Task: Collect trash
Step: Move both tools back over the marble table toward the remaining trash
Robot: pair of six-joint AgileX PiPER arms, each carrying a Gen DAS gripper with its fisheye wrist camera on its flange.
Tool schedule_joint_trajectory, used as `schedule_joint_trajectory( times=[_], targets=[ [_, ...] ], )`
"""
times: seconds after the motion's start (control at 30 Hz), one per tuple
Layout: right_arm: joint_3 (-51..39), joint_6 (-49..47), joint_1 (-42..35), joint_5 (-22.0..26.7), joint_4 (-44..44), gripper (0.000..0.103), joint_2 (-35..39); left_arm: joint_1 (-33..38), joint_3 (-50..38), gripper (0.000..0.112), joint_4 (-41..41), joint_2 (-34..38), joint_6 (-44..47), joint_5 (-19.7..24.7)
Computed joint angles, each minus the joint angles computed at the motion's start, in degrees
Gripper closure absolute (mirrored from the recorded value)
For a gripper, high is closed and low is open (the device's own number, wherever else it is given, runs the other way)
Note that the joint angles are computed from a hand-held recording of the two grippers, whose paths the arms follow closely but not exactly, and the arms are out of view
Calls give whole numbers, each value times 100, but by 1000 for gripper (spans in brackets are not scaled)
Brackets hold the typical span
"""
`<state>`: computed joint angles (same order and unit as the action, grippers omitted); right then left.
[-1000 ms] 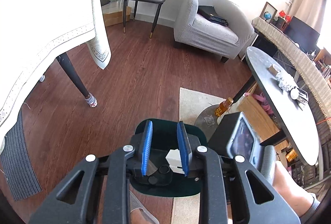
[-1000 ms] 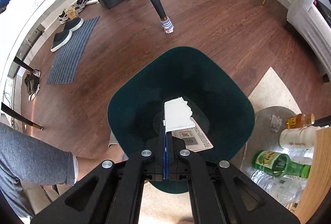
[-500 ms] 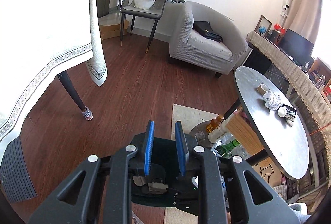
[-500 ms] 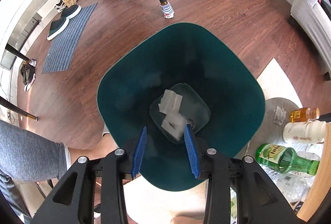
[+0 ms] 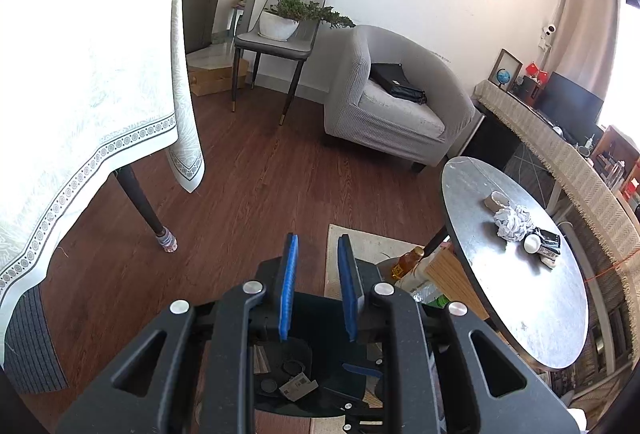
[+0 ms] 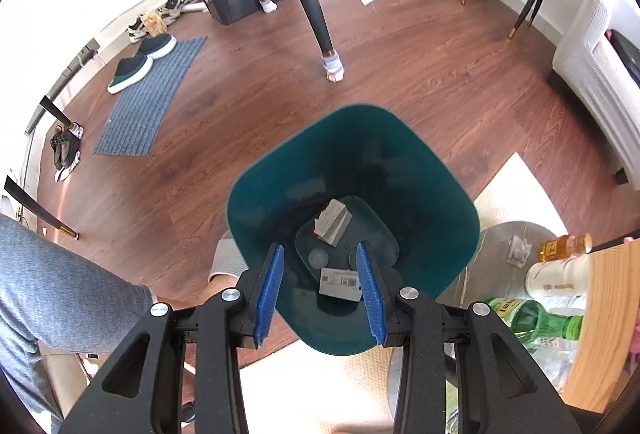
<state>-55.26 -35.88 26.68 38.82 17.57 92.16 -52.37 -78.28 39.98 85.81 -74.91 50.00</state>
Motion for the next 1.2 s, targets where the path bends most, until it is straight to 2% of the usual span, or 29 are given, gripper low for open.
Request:
schedule_joint_trajectory(
  times=[0.23, 0.63, 0.93, 1.2],
  targets=[
    [-46, -729, -430, 398, 754, 65, -794, -35, -280, 91, 38, 213, -36, 116],
    [-306, -1564, -1588, 1101, 1689, 65, -1634, -286, -1082, 90, 148, 810, 211, 394],
    [-561, -2349, -3021, 1772, 2404, 65, -1865, -412, -2042, 87, -49, 1537, 715, 560],
    [-910, -3045, -4454, 2357, 2931, 65, -1692, -516, -3173, 80, -339, 2340, 1272, 759]
  ],
)
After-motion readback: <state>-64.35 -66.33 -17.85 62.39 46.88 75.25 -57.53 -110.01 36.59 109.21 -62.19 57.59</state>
